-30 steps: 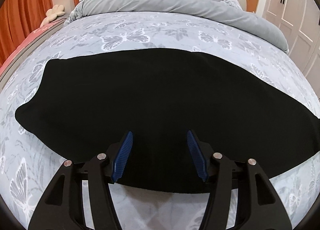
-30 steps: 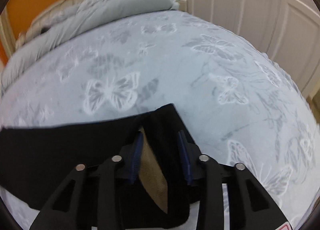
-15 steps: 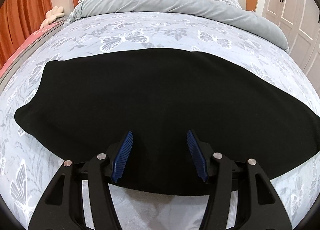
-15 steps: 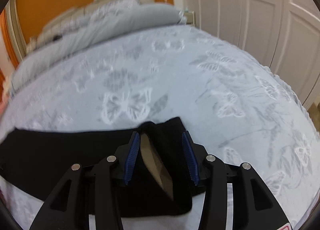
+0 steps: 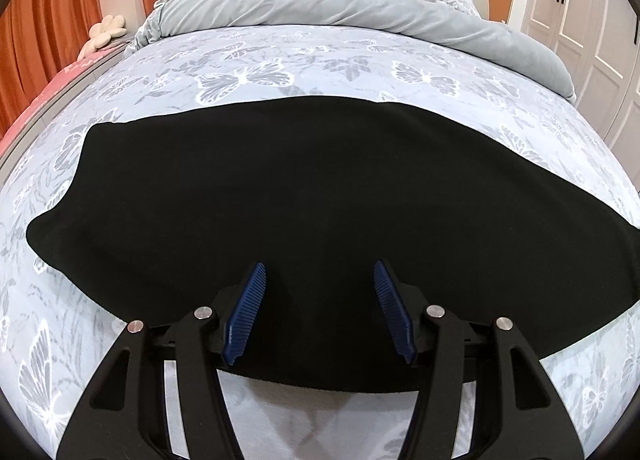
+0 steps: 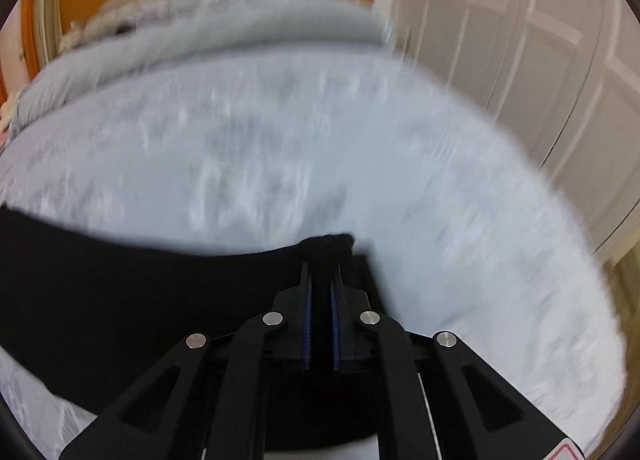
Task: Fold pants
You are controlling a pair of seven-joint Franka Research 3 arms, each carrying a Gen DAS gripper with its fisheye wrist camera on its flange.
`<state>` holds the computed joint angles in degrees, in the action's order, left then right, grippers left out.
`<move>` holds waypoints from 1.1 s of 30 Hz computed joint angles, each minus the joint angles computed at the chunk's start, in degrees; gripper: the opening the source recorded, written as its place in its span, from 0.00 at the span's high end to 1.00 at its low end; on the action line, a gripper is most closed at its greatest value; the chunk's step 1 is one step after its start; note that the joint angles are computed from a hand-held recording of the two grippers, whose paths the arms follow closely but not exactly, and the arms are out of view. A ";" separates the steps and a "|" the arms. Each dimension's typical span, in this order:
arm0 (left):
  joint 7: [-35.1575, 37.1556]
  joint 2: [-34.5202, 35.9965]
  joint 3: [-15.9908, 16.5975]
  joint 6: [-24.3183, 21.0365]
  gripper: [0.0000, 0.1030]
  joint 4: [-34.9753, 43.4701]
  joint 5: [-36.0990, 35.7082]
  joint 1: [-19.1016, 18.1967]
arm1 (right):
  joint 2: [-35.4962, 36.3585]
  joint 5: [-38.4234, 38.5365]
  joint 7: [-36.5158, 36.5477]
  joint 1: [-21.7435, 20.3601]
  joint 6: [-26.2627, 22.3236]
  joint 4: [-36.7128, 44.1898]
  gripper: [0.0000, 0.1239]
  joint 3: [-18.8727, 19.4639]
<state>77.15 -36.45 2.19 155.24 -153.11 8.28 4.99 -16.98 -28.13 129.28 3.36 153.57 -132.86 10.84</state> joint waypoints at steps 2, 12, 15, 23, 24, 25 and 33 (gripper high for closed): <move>0.24 0.27 0.29 0.12 0.46 0.13 -0.26 -0.22 | 0.08 2.33 -0.50 -0.24 1.37 0.00 0.94 -1.83; 1.02 -0.60 2.37 -0.81 0.46 0.49 -2.23 -0.93 | -10.39 7.38 4.12 0.84 -4.31 -8.04 0.42 -1.29; 1.42 -1.39 3.37 -1.31 0.46 0.68 -4.38 -1.33 | -13.22 16.09 2.12 2.99 -3.76 -12.28 0.41 -3.01; 3.16 -6.30 3.69 -1.83 0.38 -1.04 -5.76 -1.41 | -8.84 28.67 5.70 2.72 5.09 -14.03 0.93 -1.53; 3.09 -6.37 3.98 -1.90 0.38 -0.83 -6.15 -1.47 | -9.47 27.12 8.10 1.08 4.95 -13.40 0.93 0.45; 3.32 -6.55 4.59 -1.95 0.38 -0.65 -6.66 -1.67 | -9.98 24.03 10.61 -1.08 5.90 -12.15 0.93 3.75; 6.10 -7.78 9.02 -3.57 0.38 0.60 -10.77 -1.68 | -5.70 10.91 22.63 -6.00 12.57 2.55 0.93 19.44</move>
